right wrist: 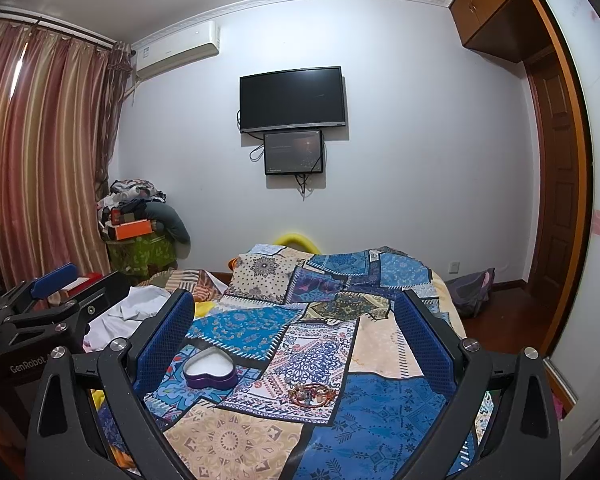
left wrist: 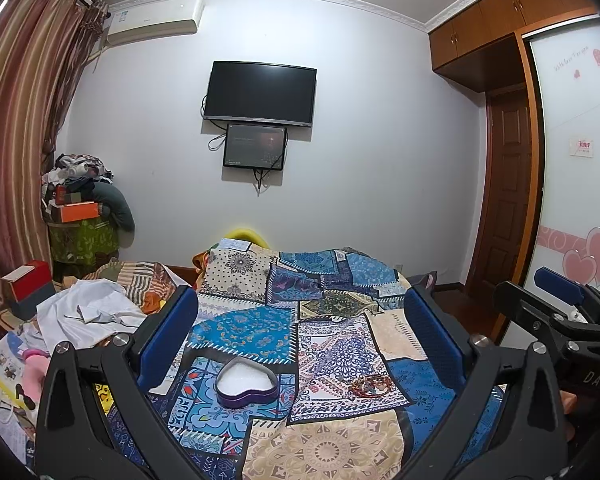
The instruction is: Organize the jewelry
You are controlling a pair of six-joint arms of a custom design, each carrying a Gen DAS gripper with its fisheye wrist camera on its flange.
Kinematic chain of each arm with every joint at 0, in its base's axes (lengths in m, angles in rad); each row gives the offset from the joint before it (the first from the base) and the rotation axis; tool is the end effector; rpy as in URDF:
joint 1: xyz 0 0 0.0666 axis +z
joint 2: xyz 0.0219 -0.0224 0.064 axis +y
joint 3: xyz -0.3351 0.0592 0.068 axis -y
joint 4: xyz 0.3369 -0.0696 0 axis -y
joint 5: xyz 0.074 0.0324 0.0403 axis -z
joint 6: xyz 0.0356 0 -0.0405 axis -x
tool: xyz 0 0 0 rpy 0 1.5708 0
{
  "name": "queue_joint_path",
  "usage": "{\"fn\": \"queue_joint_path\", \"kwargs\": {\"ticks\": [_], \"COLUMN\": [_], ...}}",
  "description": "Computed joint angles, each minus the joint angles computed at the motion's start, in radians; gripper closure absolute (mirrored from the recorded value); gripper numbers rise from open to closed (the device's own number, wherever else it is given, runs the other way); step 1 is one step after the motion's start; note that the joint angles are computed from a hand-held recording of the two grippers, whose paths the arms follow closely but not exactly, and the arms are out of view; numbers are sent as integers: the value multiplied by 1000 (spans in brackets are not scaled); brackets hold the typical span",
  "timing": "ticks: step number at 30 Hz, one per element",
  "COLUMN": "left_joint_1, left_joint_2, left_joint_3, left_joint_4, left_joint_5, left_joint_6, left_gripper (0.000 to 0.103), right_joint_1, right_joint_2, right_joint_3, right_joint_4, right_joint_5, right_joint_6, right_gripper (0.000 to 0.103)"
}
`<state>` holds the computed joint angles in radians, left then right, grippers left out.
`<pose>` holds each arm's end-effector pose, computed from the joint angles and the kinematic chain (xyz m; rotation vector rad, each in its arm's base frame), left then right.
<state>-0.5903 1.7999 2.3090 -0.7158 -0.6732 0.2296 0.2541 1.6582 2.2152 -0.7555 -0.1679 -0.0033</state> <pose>0.4757 -0.2925 0.5846 -0.1669 1.7239 -0.0046 0.4940 0.1340 0.6149 -0.3432 1.7451 0.3346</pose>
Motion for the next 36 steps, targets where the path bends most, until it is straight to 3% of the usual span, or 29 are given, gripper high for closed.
{"fn": "queue_joint_path", "kwargs": {"ticks": [6, 10, 20, 24, 30, 32, 36], "left_joint_1": [2, -1, 2, 0, 4, -2, -2], "left_joint_2": [-21, -1, -42, -19, -57, -8, -11], "left_joint_3": [-42, 1, -73, -32, -97, -15, -17], "left_joint_4": [24, -1, 28, 9, 31, -1, -20], "left_joint_5": [1, -2, 0, -5, -2, -9, -10], "left_joint_6": [-4, 0, -2, -2, 0, -4, 5], "left_gripper": [0, 0, 0, 0, 0, 0, 0], "right_joint_1": [17, 15, 20, 17, 17, 16, 1], "right_joint_2": [-9, -7, -9, -9, -8, -8, 13], "right_joint_3": [-23, -18, -20, -22, -26, -29, 0], "right_joint_4": [16, 12, 8, 7, 8, 7, -8], "right_joint_5": [14, 12, 15, 11, 10, 8, -9], "right_joint_6": [-3, -5, -8, -11, -14, -16, -17], "right_gripper": [4, 4, 4, 4, 4, 4, 4]}}
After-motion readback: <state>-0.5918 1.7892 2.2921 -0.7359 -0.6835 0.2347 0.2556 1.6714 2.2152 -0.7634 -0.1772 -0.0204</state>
